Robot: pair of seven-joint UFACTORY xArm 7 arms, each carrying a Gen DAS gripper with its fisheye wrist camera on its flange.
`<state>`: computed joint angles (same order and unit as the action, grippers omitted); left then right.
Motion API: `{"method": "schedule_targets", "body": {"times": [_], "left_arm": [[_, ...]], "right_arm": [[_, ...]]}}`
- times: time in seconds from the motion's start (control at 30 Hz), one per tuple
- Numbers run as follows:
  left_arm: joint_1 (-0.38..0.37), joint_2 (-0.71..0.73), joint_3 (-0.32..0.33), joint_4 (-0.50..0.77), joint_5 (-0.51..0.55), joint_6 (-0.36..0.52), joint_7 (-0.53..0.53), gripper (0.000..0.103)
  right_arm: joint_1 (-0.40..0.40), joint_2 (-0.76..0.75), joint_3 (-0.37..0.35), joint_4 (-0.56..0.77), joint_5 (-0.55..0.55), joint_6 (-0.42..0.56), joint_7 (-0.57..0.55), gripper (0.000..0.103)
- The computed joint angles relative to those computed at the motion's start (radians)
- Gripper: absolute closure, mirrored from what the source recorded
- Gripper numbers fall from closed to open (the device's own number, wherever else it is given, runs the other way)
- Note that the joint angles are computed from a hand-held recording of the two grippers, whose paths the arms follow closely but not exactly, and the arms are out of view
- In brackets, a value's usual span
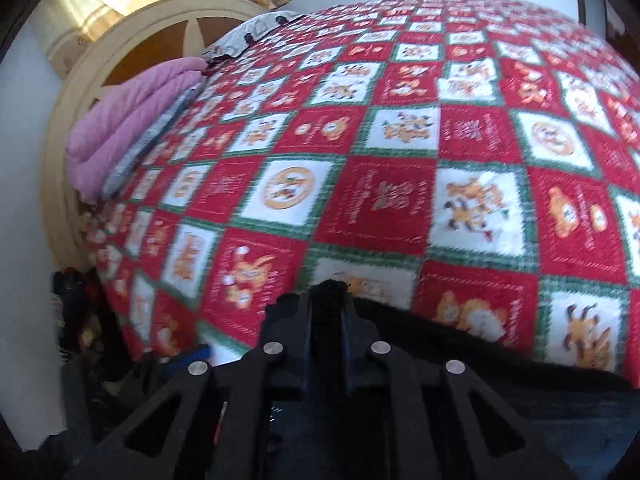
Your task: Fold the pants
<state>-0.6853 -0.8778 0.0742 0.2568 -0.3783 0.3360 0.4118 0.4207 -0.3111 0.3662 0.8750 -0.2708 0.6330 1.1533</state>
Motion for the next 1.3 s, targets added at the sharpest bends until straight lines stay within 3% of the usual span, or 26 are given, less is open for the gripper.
{"method": "schedule_targets", "body": {"times": [0.2,0.27,0.3,0.33,0.5,0.6,0.77,0.9,0.93,1.03,1.2,1.3], "left_arm": [[0.001,-0.002,0.0,0.001,0.004,0.004,-0.002,0.0],[0.001,-0.005,0.0,0.001,0.003,0.005,-0.002,0.0],[0.001,-0.005,0.0,0.001,0.002,0.006,-0.003,0.0],[0.0,-0.005,0.0,0.001,0.002,0.006,-0.004,0.0],[0.001,-0.006,0.0,0.002,0.002,0.008,-0.005,0.0],[0.004,-0.008,-0.004,0.004,0.002,0.012,-0.009,0.0],[0.007,-0.009,-0.013,0.008,0.003,0.016,-0.021,0.0],[0.002,-0.015,-0.018,0.01,0.003,0.018,-0.026,0.0],[-0.001,-0.013,-0.015,0.011,0.002,0.017,-0.025,0.0],[-0.019,-0.004,0.005,0.02,-0.014,0.021,-0.02,0.0],[-0.076,-0.017,0.076,0.029,-0.088,0.012,0.019,0.0],[-0.108,-0.019,0.109,0.038,-0.133,-0.006,0.045,0.0]], "right_arm": [[-0.015,0.018,-0.011,-0.048,-0.027,-0.064,0.055,0.09],[-0.01,-0.012,-0.013,-0.067,-0.021,-0.073,0.048,0.073],[-0.017,-0.038,0.004,-0.065,-0.033,-0.031,0.069,0.053],[-0.023,-0.063,0.02,-0.066,-0.045,0.004,0.09,0.047],[0.005,-0.281,0.063,-0.16,-0.004,0.073,0.128,0.046],[0.002,-0.399,0.158,-0.156,0.0,0.286,0.185,0.046],[0.048,-0.604,0.228,-0.226,0.062,0.532,0.282,0.046],[0.11,-0.747,0.225,-0.336,0.114,0.589,0.306,0.045],[0.091,-0.759,0.239,-0.336,0.14,0.63,0.296,0.036],[0.139,-0.871,0.231,-0.432,0.16,0.579,0.376,0.036],[0.129,-0.96,0.269,-0.446,0.152,0.547,0.428,0.036],[0.13,-1.009,0.278,-0.477,0.15,0.477,0.451,0.036]]}}
